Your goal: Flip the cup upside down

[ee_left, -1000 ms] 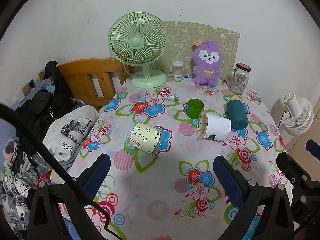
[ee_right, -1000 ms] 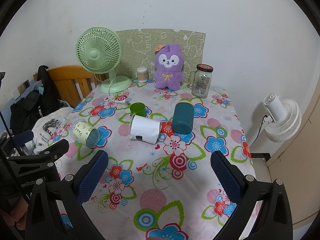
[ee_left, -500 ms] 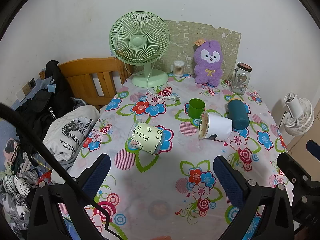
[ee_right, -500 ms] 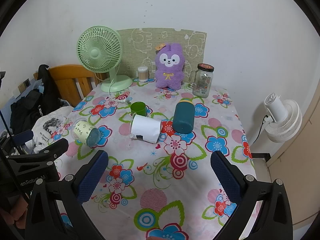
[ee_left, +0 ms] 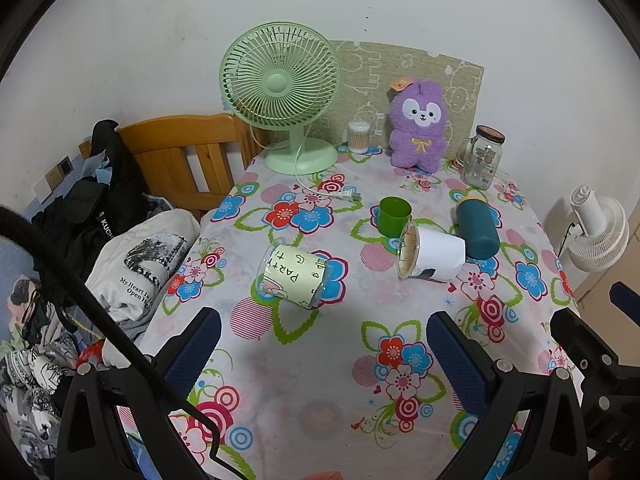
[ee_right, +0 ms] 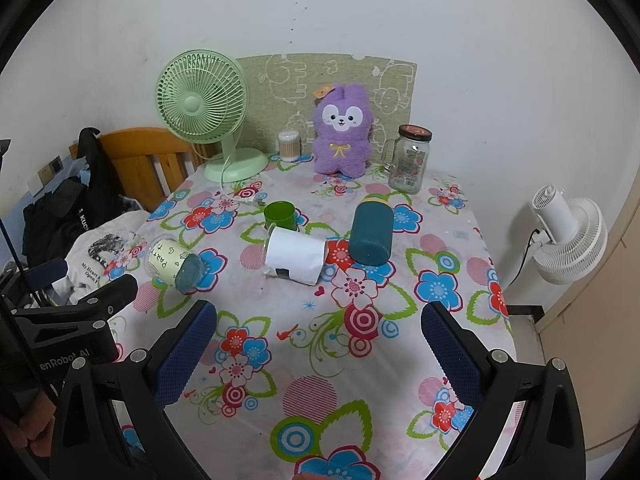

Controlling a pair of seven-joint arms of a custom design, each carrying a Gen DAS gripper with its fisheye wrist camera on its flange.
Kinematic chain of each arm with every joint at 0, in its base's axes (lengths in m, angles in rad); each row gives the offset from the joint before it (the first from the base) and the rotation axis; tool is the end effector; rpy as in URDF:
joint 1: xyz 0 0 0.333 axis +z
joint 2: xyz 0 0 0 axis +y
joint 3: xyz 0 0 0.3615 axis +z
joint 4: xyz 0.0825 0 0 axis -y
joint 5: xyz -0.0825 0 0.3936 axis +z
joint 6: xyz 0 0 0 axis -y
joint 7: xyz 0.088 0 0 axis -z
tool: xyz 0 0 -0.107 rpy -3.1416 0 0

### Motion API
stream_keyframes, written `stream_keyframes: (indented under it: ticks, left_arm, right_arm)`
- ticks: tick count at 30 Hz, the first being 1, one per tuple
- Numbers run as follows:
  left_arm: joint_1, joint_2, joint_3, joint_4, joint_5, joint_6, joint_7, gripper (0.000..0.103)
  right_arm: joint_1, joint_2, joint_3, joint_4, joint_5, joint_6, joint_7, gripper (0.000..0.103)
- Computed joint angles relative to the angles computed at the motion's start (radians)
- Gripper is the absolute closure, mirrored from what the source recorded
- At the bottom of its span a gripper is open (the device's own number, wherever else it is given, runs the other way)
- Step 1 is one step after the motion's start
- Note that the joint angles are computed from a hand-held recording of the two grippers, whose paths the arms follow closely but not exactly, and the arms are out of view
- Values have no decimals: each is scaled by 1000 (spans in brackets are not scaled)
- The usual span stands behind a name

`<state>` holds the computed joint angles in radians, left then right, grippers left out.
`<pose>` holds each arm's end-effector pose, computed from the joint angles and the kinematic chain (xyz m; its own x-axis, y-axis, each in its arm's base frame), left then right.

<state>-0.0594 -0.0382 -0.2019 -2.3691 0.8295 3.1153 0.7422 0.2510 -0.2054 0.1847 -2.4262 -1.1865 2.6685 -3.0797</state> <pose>0.4952 -0.1983 0.4515 -0.2453 -0.9692 -0.0218 -0.6769 0.1873 -0.7118 0.4272 0.2322 0.4554 -0.2081 -0.9781 -0.0036 -0.6455 0.1401 -0.7508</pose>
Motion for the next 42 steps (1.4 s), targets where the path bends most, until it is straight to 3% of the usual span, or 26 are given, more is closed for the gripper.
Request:
stream_keyframes:
  ticks: [31, 37, 42]
  left_arm:
    - [18, 4, 8, 5, 59, -11, -54, 0]
    - [28, 33, 43, 21, 83, -35, -98, 0]
    - [29, 87, 93, 53, 51, -59, -92, 0]
  right_arm:
    - [6, 30, -8, 30, 7, 26, -38, 0]
    - [9, 116, -36, 86, 16, 129, -98, 0]
    - [45, 235, -66, 187, 63, 163, -211, 0]
